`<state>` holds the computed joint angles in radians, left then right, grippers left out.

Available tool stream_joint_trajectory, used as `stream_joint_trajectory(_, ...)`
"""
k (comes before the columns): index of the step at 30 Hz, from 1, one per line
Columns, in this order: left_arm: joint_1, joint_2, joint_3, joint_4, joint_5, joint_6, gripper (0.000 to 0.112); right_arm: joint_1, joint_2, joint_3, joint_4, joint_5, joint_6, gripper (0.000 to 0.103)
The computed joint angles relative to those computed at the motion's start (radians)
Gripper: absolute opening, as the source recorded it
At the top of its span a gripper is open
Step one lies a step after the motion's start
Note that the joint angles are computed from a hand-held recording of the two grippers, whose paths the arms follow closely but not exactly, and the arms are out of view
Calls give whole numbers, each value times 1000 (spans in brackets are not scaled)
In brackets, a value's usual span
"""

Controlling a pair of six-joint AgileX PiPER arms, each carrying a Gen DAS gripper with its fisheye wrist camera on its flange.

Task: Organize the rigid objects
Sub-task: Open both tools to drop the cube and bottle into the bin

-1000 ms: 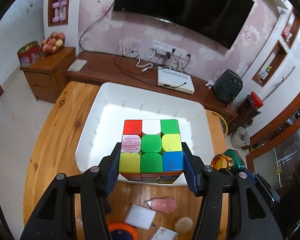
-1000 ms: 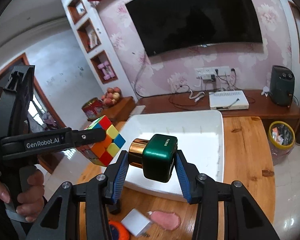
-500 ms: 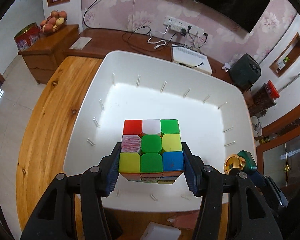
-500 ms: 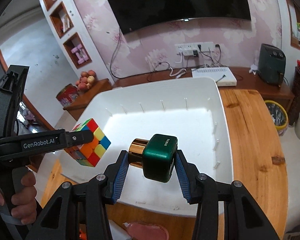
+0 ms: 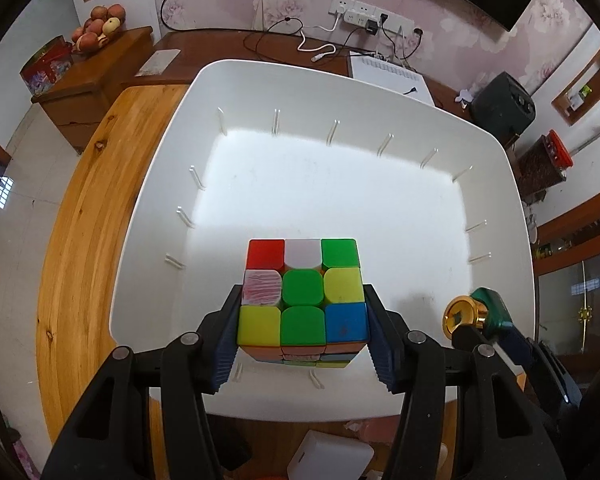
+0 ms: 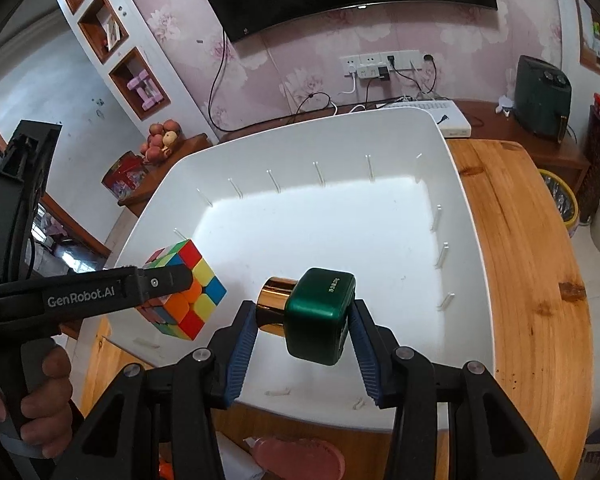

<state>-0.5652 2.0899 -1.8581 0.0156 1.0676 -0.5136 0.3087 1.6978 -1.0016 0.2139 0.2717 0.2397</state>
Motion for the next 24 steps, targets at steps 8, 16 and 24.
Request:
stream_joint_trajectory(8,-17,-5,-42,12,55,-23,62,-13,-50,17,-33,4,9,60)
stream_joint_trajectory(16,-96,-120,-36,160,37,-157,74,-24,-216,73,-14,28,-37,73)
stream_joint_trajectory(24,-239,-238,-60,389,115,-333,74,-24,-457,134,-25,77,-102,82)
